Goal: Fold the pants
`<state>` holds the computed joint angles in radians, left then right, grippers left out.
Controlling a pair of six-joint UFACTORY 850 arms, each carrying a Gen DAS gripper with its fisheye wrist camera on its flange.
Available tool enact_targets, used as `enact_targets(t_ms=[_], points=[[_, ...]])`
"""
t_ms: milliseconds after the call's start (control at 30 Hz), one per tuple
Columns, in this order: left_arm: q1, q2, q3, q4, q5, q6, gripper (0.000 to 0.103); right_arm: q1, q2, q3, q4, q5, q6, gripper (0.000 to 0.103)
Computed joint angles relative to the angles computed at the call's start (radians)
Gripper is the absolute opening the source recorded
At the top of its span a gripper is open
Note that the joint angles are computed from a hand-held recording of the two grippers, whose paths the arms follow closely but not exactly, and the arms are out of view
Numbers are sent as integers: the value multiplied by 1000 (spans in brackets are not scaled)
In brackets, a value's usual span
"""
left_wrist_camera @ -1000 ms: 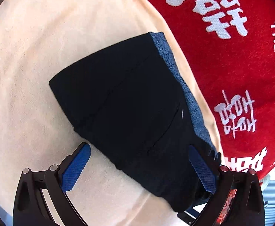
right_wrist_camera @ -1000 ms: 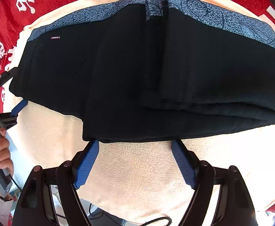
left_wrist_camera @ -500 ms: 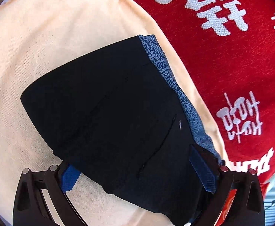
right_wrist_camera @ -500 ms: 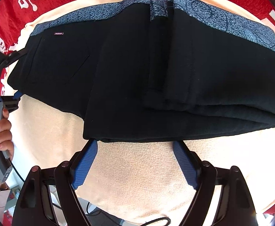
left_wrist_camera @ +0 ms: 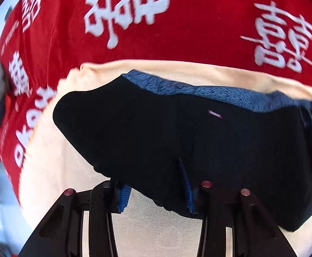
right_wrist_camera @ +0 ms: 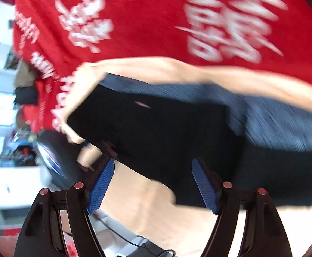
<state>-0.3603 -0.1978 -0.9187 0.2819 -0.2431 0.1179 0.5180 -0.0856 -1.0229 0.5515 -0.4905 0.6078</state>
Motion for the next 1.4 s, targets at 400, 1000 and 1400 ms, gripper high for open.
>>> enact_targets(t_ms=[400,1000,1400], points=[[-27,26,40,328,23,-274,42,-6,-693,-936,-11,-619,-327,80],[-46,78,50,81,49,-38,42,-33,-477,-590,106,-373,-361,22],[-201,285,66,-544,-23,573,42,-91,177,73,439,61,-516,22]])
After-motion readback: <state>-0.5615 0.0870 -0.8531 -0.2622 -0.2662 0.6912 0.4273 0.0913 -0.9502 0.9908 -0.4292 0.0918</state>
